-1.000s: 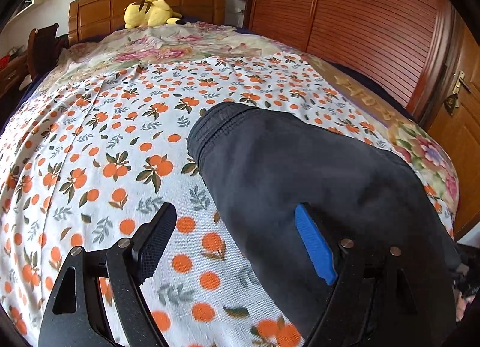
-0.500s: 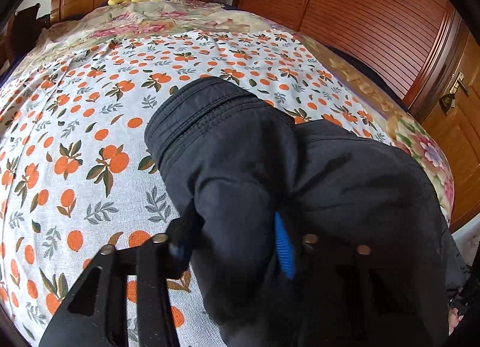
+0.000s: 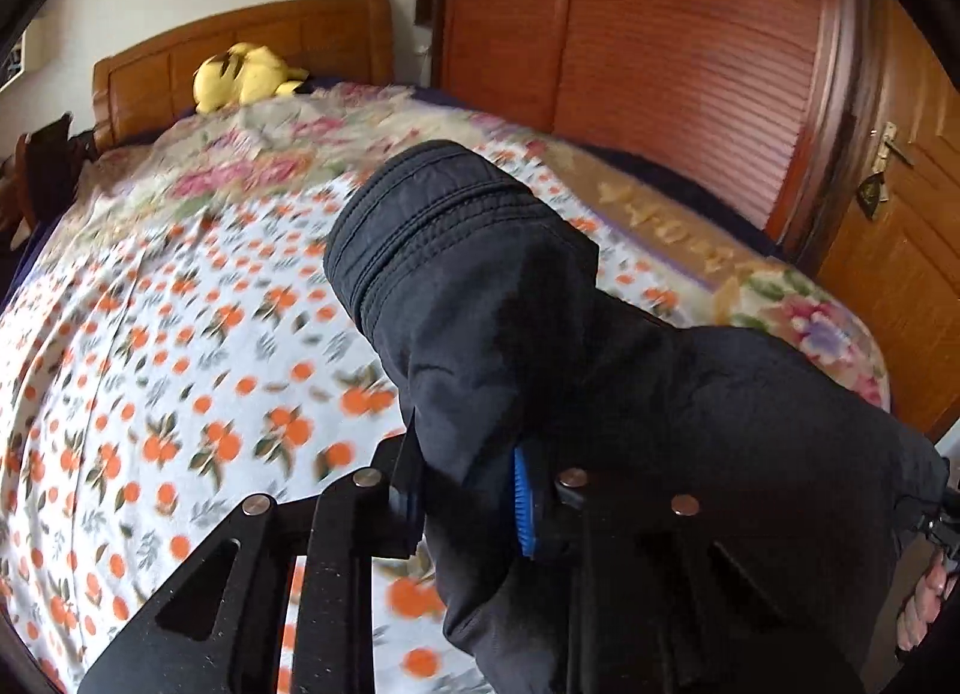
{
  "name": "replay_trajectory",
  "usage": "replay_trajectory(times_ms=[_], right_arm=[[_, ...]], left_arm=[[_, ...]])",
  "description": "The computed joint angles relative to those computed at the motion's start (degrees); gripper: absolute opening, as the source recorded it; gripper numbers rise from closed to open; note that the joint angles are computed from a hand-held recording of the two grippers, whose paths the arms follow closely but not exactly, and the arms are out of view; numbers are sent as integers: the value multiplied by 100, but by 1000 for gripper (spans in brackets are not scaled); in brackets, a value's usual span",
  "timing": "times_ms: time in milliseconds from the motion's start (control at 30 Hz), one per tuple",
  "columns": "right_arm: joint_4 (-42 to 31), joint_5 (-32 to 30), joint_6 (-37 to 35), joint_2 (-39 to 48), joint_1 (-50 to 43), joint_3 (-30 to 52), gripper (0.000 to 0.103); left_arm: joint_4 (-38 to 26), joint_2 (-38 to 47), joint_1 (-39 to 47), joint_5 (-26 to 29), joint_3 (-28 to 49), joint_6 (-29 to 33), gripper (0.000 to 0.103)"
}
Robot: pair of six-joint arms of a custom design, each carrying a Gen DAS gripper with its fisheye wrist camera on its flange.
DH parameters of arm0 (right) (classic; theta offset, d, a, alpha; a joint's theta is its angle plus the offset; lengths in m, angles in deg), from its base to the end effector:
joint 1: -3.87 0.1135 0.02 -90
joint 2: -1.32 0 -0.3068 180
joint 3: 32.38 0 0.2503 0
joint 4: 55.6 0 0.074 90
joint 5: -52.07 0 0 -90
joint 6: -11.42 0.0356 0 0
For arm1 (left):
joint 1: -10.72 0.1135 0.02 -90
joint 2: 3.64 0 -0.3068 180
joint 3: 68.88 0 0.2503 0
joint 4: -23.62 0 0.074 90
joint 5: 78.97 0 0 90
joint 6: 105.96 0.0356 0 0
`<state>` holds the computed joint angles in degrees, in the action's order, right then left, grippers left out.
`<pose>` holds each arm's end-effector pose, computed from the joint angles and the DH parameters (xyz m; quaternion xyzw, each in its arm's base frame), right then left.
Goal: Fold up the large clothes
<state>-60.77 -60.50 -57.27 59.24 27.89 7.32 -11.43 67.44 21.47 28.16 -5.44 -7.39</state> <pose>0.1706 0.0910 0.2528 -0.1268 0.8168 0.3584 0.4339 0.2456 0.0360 0.2972 0.0425 0.9067 -0.0679 0.4140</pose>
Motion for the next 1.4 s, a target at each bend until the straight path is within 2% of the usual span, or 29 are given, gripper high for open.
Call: replay_trajectory(times_ms=[133, 300, 467, 567, 633, 733, 767, 800, 867, 900, 933, 967, 1000, 1067, 1133, 1300, 1400], right_arm=[[-1055, -498, -945, -560, -1364, 403, 13], [-2223, -1395, -2346, -540, -3691, 1189, 13], [-2448, -1485, -3348, 26, -5224, 1713, 13], [-2331, -1294, -3613, 455, -5586, 1778, 14], [-2143, -1065, -3625, 835, -5720, 1735, 17], [-1972, -691, -3553, 1149, -5793, 1684, 28], [-1872, -642, -3500, 1168, -5855, 1634, 37], [-1768, -567, -3434, 1175, -5885, 1600, 46], [-1568, -238, -3297, 1080, -5830, 1534, 54], [-1534, -134, -3274, 996, -5804, 1522, 55], [-1537, -68, -3245, 887, -5773, 1523, 55], [-1543, 23, -3144, 728, -5662, 1477, 56], [-1603, -163, -3062, 576, -5678, 1464, 56], [-1545, -801, -2948, 407, -5777, 1398, 56], [-1491, -475, -2895, 382, -5357, 1476, 56], [-1467, -707, -3355, 480, -5155, 1394, 56], [-1323, -491, -3612, 1154, -5031, 1427, 56]], left_arm=[[315, 281, -1284, -495, 452, -709, 23], [582, 1174, -2710, -1008, 1381, -1289, 23], [457, 2220, -3677, -1134, 2549, -1454, 23], [141, 2904, -4028, -1245, 3310, -1337, 24], [57, 3157, -4213, -1580, 3534, -1211, 26], [-25, 3245, -4268, -1773, 3517, -1165, 30], [47, 3179, -4267, -1833, 3381, -1151, 33], [203, 3016, -4272, -1852, 3132, -1111, 41], [453, 2665, -4236, -1857, 2678, -958, 48], [412, 2571, -4214, -1862, 2630, -916, 57], [433, 2405, -4175, -1795, 2477, -903, 71], [467, 2245, -4142, -1721, 2330, -895, 78], [499, 2014, -4096, -1631, 2134, -866, 83], [458, 1831, -4104, -1605, 2018, -730, 83], [288, 1557, -4189, -1803, 1899, -569, 83], [32, 533, -4412, -2106, 1367, -585, 83], [-122, 26, -4735, -2495, 1170, -766, 83]])
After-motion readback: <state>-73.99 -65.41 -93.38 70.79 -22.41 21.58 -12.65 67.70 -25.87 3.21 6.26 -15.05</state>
